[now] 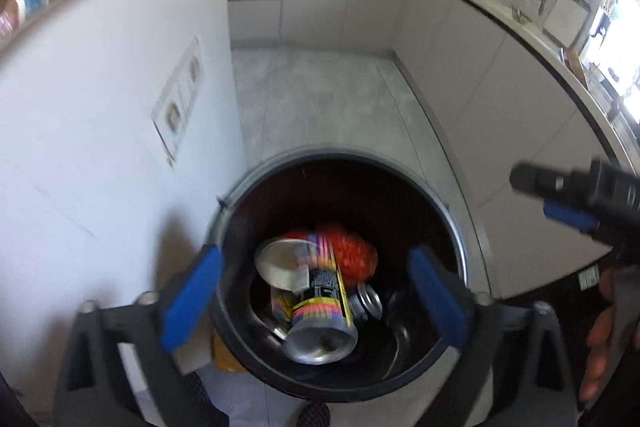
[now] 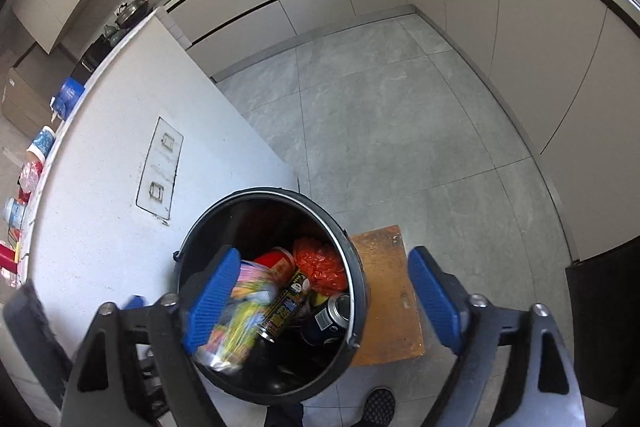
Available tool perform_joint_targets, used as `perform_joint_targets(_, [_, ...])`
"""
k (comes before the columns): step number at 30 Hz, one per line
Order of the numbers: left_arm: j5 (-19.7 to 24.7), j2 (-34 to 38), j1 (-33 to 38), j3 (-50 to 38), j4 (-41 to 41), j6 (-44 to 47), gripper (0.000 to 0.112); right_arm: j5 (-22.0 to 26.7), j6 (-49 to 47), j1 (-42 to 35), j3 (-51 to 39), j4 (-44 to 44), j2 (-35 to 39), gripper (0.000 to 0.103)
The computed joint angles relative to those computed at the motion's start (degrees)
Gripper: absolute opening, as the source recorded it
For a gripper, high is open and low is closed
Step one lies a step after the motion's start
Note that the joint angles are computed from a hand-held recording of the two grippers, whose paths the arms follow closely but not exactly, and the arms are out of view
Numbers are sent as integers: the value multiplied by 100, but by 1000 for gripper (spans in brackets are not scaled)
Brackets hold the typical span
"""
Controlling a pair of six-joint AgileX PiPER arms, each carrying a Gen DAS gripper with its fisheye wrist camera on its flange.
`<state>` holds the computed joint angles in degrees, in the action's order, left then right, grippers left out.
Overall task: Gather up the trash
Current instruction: 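Open the right tool over the bin while the left tool releases the can, then withdraw both tools from the bin back toward the island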
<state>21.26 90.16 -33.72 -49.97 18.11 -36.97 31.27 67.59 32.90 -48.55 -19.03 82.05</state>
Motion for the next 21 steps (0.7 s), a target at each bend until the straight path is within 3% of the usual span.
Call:
perform_joint_targets(2, [212, -163, -46, -137, -88, 155, 99, 51, -11, 18, -9, 39, -74, 102])
perform_joint_targets(10, [1032, -1000, -146, -596, 143, 181, 103, 570, -128, 188, -505, 172, -257, 103])
perform_joint_targets(21, [1515, -1690, 792, -894, -148, 1220, 103, 1083, -222, 645, -1605, 145, -102, 103])
